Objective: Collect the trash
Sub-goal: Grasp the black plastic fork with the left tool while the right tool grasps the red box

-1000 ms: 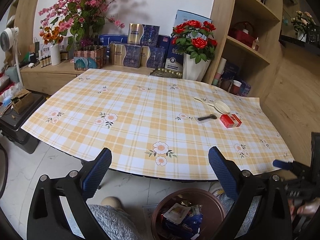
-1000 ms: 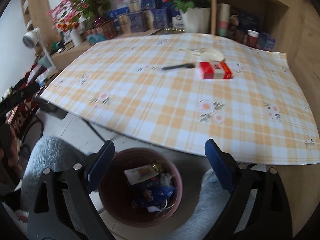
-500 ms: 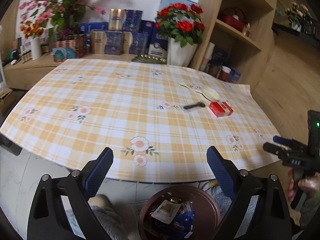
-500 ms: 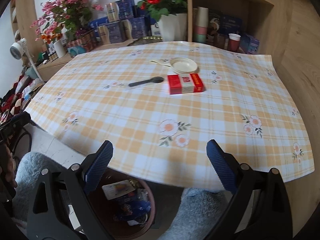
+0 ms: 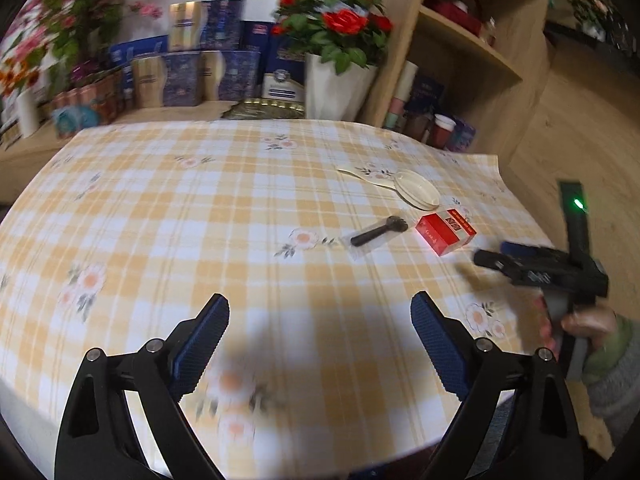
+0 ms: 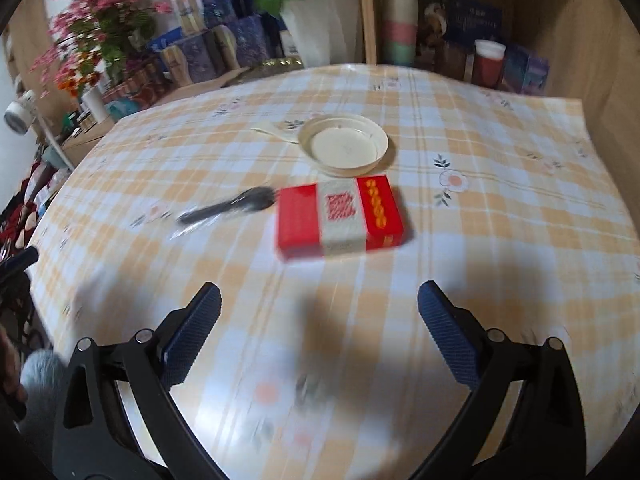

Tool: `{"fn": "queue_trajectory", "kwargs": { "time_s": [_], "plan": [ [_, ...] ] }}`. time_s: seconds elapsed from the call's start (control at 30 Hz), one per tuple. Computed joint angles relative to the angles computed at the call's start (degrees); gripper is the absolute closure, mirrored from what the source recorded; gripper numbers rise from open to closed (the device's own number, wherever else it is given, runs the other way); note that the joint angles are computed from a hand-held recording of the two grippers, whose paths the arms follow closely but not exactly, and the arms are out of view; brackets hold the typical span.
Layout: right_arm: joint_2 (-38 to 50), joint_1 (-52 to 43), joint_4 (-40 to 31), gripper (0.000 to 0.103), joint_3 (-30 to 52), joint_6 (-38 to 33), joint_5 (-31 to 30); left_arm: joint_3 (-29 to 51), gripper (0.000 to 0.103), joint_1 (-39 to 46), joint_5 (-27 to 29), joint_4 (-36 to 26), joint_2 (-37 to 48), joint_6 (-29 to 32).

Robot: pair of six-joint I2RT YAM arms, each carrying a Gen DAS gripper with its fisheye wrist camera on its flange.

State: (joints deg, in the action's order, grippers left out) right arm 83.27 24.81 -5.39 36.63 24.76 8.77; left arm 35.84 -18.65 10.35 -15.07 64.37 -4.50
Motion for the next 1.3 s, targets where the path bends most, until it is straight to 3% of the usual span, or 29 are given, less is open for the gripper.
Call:
{"fn": "queue_trajectory", "kwargs": {
  "time_s": [0.17,0.33,0.4,0.63,0.7,0.93,1.0,1.03,1.13,1.3],
  "plan": [
    [9.8,-2.3,1.8,0.006,6.5,-2.9,-0.8,5.2,0.013,-1.8,-0.1,5.1,11.1,1.7],
    [13.4,-2.4,0.8,0.007,9.7,-3.9,1.5,11.6,0.013,-2.8,1.4,6.4,20.7,4.8],
    [12.4,-2.5,1.5,0.015,8.9,-4.5,1.1,14.3,0.013,-3.6,1.9,6.4,24.5,6.4],
    [3.4,-2.8,3.9,0.015,2.3,-2.3,1.0,27.5,0.017,-8.3,0.2,3.2,38.7,14.4],
    [0.8,-2.8,3.8,0.015,0.5,-1.1,1.6,31.2,0.026,-9.2,-1.1,2.7,42.2,14.5],
    [-5.9,-2.5,3.8,0.015,-4.7,3.3,2.3,39.8,0.027,-11.3,-2.1,-1.6,50.2,15.8],
    [-8.1,-2.6,4.2,0.015,-6.3,4.9,1.6,38.7,0.032,-12.4,-4.2,-0.6,50.4,16.3],
    [-9.0,-2.5,4.2,0.015,-7.0,5.6,1.4,37.7,0.039,-12.6,-4.1,0.4,49.9,16.3],
    [-10.3,-2.1,3.8,0.015,-7.8,6.4,1.4,36.9,0.087,-13.8,-5.1,-0.3,48.6,16.8],
    [-16.8,-1.6,0.4,0.015,-10.1,8.4,2.5,34.5,0.093,-16.0,-9.4,-2.8,45.6,17.6]
  ]
}}
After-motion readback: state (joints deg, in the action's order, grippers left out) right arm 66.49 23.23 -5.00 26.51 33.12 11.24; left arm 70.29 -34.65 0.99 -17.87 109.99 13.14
